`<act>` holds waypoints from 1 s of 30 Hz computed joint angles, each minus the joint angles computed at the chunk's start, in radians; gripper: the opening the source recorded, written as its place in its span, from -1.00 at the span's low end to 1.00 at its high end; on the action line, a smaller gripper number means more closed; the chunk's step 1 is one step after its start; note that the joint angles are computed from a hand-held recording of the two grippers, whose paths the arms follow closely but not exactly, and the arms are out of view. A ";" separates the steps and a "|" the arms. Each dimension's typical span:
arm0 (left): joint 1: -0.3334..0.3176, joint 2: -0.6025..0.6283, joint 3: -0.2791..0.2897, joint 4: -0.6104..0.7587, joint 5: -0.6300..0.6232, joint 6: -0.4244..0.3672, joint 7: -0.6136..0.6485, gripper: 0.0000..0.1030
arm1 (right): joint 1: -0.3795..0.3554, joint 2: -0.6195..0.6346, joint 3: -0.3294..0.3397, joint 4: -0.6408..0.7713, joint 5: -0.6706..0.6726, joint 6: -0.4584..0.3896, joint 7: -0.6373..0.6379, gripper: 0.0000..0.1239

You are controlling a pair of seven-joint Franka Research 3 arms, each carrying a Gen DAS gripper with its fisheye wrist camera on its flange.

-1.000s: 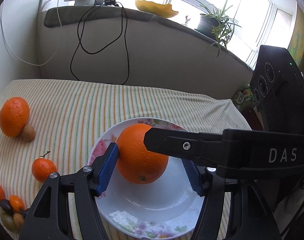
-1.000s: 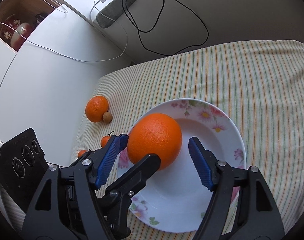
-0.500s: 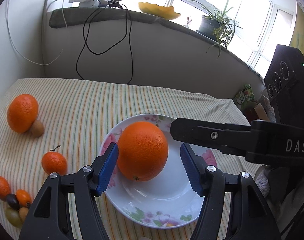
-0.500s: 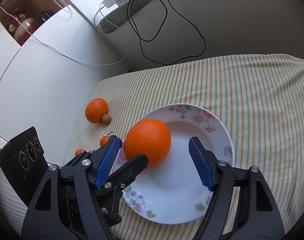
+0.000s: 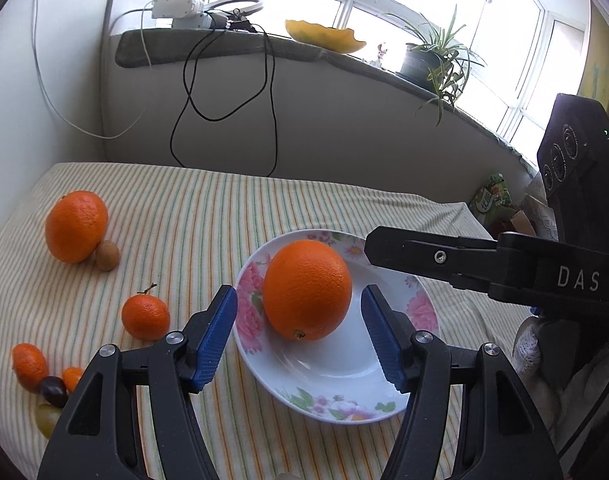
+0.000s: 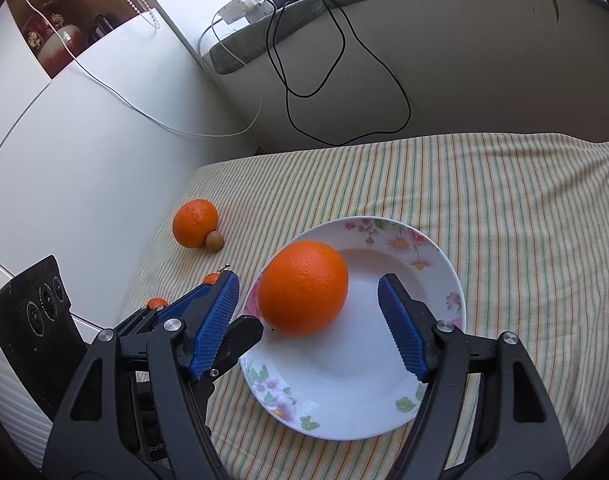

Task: Organize fruits
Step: 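Lower the orange onto the plate and open the right tool, then move the right tool back to the second large orange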

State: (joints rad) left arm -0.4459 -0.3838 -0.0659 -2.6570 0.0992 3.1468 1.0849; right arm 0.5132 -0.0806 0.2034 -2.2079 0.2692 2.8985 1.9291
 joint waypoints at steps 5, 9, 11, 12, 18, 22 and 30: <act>0.019 -0.041 0.000 -0.027 0.008 -0.007 -0.002 0.26 | -0.009 0.006 0.011 0.010 -0.073 -0.004 0.060 0.21; 0.050 -0.073 -0.004 -0.047 0.016 -0.014 -0.018 0.37 | -0.011 0.012 0.016 0.021 -0.130 -0.006 0.103 0.21; 0.039 -0.090 0.022 -0.060 0.010 -0.020 -0.013 0.37 | -0.009 0.018 0.018 0.031 -0.153 -0.010 0.119 0.21; 0.027 -0.097 0.044 -0.065 0.002 -0.022 -0.007 0.37 | -0.008 0.022 0.019 0.038 -0.167 -0.013 0.127 0.21; 0.007 -0.143 0.111 -0.102 -0.039 -0.041 0.034 0.37 | -0.001 0.055 0.023 0.089 -0.321 -0.030 0.224 0.21; 0.031 -0.171 0.127 -0.122 -0.047 -0.053 0.061 0.37 | 0.016 0.090 0.015 0.133 -0.419 -0.039 0.295 0.21; 0.059 -0.199 0.184 -0.150 -0.072 -0.065 0.123 0.37 | 0.071 0.176 -0.004 0.250 -0.411 -0.089 0.254 0.21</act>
State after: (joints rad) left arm -0.3871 -0.5829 0.1180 -2.8074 0.0272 3.0819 1.2083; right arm 0.5844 0.0952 0.1991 -1.9577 -0.1417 2.8092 2.1832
